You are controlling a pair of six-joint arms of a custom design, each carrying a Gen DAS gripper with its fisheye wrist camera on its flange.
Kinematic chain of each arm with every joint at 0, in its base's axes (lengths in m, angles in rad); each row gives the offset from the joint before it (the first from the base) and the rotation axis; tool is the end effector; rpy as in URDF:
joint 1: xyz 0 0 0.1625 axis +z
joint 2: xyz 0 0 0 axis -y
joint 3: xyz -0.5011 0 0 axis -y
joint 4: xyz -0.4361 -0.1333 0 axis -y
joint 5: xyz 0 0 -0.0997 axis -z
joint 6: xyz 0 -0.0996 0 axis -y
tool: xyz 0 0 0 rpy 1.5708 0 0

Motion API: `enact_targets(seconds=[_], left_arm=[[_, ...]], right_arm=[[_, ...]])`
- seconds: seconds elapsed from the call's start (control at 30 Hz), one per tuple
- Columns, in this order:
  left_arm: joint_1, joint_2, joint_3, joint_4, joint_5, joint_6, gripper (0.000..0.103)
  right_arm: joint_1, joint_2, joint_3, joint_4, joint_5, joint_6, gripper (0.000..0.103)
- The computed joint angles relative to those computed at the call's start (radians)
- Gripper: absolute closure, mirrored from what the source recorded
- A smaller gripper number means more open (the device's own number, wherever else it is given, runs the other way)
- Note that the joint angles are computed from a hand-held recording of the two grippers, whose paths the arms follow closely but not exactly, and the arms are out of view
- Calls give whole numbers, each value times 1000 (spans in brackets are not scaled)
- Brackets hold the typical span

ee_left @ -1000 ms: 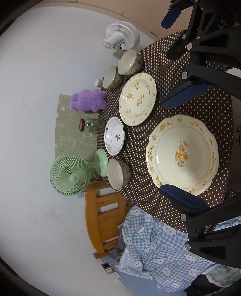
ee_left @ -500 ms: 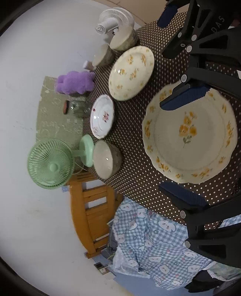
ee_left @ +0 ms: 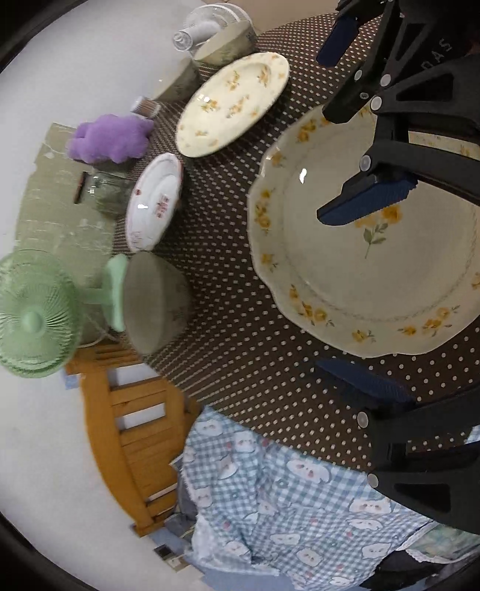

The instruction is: Organize plates and bowls

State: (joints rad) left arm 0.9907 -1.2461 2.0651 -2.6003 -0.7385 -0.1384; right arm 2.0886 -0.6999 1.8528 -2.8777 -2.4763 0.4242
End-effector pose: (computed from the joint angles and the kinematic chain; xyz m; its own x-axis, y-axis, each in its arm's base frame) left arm -0.1389 -0.5895 0.2741 -0.7155 0.1246 -0.6874 0.4415 0.8432 -0.3067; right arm 0.3785 -0.5534 0.0412 -0.7446 0.1705 0.6454 -0.2004 0.8651 -0.4598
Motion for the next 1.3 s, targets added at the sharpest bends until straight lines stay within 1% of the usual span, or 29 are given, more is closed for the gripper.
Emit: enact_targets(seconds=[0.13,0.27,0.33,0.4,0.6,0.8,0.9,0.97,1.03,1.17,1.3], left_arm=[[27,11,-17,47,-20,9,32],[50,24,-37,80,-29,13,37],[59,27,-45,100,-37,8,37],[71,29,-53,118,-53,9,39],[89,40,-72,138,-56,23,43],[98,43,-80,141,-64,24,44],[97,47,-90,165,-63,5,44],[97,50,-96,179,-61,-13,44],[96,55,-102,188,-62,-22,44],[83,70,-107,190,-57,-12,44],[72,90,-118,197,-55,-17,44]], right_arm=[[-21,18,-16,56,28,63,32],[-29,34,-31,102,28,117,33],[-33,40,-41,122,28,138,34],[-32,46,-50,153,24,168,36],[-43,53,-70,211,22,199,38],[-57,50,-70,194,42,191,39],[-59,48,-76,216,53,195,39],[-63,42,-79,232,63,194,42],[-66,35,-78,242,62,198,44],[-76,18,-69,247,55,205,44],[-88,5,-65,242,56,195,44]])
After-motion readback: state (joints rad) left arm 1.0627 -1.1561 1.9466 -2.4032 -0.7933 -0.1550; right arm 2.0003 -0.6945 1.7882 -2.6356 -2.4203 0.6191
